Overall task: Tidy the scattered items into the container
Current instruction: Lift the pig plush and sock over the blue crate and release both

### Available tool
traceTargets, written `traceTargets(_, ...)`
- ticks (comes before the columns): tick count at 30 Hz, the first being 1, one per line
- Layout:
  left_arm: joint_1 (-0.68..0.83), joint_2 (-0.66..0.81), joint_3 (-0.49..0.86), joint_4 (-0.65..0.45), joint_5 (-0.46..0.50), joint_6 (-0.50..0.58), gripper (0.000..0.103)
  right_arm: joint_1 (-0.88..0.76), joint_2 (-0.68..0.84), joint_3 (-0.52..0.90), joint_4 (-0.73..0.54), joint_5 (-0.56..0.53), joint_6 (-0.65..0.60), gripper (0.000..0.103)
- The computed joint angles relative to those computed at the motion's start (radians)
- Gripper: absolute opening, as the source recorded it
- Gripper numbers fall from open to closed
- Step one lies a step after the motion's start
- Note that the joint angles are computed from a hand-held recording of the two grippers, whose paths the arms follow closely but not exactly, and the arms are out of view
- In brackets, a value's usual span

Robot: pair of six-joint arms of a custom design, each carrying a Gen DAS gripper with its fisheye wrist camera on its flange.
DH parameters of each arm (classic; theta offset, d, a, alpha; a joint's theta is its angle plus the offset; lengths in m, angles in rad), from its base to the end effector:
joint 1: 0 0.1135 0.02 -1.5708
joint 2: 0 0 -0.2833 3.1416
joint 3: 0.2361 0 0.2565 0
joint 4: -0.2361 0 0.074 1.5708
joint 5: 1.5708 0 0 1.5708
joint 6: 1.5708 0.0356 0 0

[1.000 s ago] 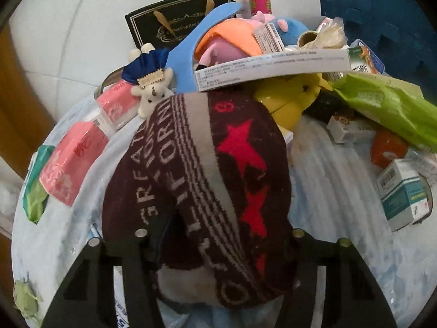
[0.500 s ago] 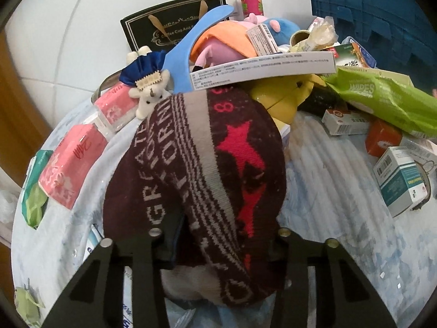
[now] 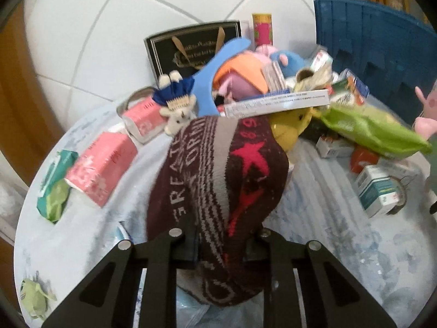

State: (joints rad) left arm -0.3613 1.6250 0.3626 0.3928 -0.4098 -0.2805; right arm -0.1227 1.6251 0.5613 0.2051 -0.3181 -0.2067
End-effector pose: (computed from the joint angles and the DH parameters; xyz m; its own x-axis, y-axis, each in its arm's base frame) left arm 0.2267 -0.0705 0.0955 -0.7100 -0.0031 -0.7042 -0.1173 0.9865 0.1139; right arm 0.2786 -0.0231 0.1259 -0.7175 -0.1079 -0.6881 -0.2389 0.9661 0.0976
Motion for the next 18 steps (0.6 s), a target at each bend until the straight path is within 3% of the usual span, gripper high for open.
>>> traceTargets(9, -0.072, -0.374, -0.011, -0.277, -0.080, 0.003, 0.020, 0.000, -0.224, -0.027, -0.113, -0.042, -0.025, 0.072)
traceTargets(18, -0.231, -0.615, 0.133, -0.543, -0.209, 0.018, 0.020, -0.005, -0.460, 0.017, -0.256, -0.078, -0.020, 0.072)
